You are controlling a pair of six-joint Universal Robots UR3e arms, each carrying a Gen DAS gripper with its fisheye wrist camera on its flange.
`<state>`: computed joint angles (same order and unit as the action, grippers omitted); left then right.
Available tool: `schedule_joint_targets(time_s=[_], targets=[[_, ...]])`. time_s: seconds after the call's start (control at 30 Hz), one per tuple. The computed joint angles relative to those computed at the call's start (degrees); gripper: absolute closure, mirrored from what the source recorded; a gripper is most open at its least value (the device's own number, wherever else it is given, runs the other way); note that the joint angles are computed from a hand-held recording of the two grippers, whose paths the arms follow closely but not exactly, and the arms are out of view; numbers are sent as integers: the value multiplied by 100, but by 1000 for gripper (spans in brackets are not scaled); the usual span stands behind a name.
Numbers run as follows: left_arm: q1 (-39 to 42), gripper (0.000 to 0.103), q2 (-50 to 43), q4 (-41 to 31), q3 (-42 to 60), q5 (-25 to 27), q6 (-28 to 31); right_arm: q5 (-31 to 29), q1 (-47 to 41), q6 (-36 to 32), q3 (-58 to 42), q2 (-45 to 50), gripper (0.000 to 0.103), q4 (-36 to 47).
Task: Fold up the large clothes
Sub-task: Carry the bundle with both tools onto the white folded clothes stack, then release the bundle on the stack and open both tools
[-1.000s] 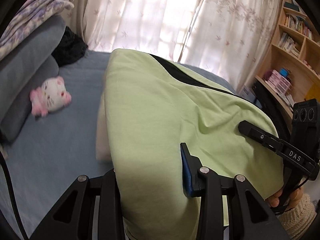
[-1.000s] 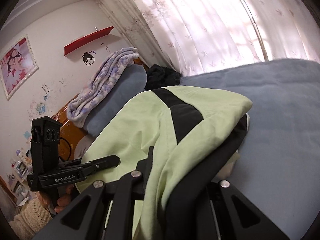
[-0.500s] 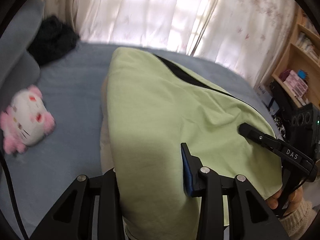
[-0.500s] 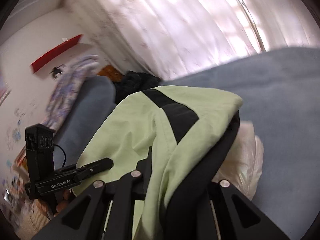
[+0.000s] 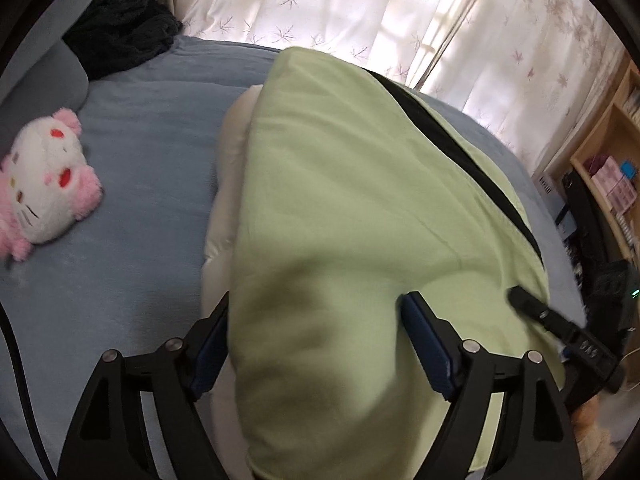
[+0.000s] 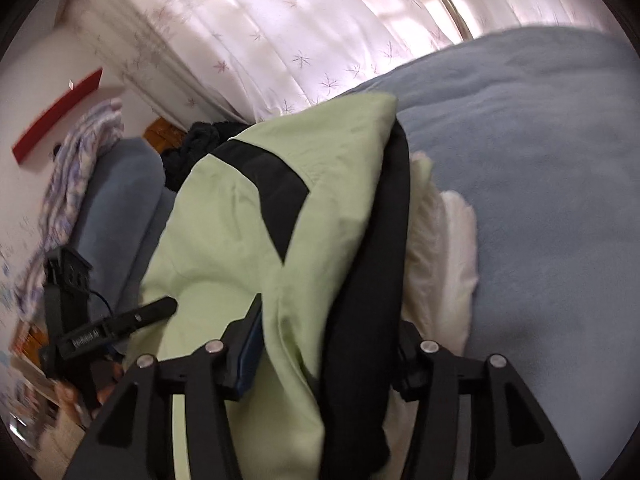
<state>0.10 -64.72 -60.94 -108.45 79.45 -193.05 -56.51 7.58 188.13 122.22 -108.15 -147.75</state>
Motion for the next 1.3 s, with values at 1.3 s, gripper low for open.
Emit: schedule_joint_targets(time_s=[1.3], targets=[[-1901,19,-1450,-260,1072,3562,-1910,-2894,1797,1143,-2876,1900,34,1342]])
